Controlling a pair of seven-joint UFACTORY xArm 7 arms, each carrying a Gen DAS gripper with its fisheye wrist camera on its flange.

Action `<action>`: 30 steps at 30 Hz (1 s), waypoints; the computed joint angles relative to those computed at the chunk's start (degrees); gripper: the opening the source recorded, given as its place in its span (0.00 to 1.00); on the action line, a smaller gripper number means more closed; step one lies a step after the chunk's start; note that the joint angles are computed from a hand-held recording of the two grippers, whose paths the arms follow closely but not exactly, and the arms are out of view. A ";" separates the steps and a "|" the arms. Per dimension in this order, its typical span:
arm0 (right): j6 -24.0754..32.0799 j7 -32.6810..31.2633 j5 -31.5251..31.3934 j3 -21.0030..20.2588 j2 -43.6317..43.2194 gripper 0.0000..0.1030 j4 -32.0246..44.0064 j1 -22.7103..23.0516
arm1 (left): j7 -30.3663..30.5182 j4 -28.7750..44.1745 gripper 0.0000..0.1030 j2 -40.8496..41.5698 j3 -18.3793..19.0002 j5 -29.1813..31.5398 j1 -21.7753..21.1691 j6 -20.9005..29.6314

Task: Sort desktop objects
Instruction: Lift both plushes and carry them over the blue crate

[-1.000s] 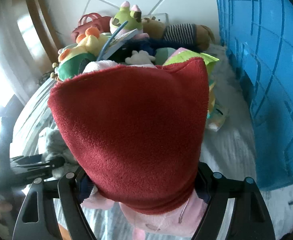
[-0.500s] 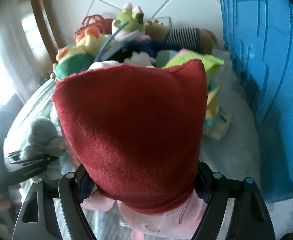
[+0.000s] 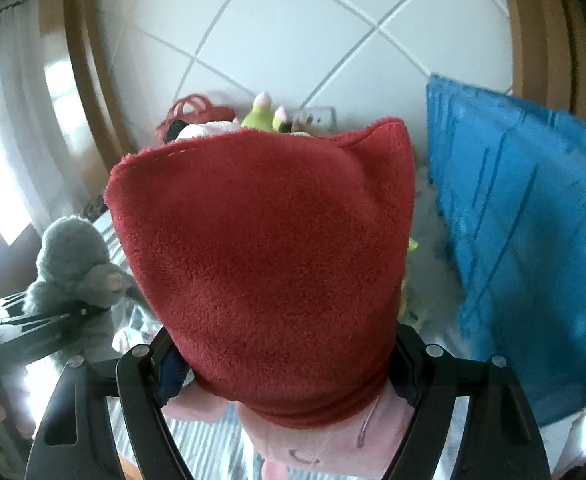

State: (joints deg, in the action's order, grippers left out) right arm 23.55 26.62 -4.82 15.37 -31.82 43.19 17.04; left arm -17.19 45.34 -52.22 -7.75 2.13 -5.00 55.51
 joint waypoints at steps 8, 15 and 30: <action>2.84 4.54 -2.63 3.12 -4.40 0.78 3.03 -3.11 | 4.69 4.60 0.42 0.01 1.30 -0.50 -1.57 -0.78; 5.34 7.99 -4.82 4.84 -8.14 0.78 5.81 -5.84 | 8.29 8.34 0.42 1.28 1.19 -1.89 -2.99 -2.06; 5.31 -1.94 -4.71 -6.91 -16.72 0.78 7.28 -10.67 | 1.68 25.07 0.42 16.14 -10.48 -0.68 -4.16 -9.89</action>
State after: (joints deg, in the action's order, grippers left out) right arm 28.86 24.68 -9.54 8.46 -48.54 50.47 6.37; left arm -15.50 70.41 -36.08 -18.23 1.44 -9.16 45.62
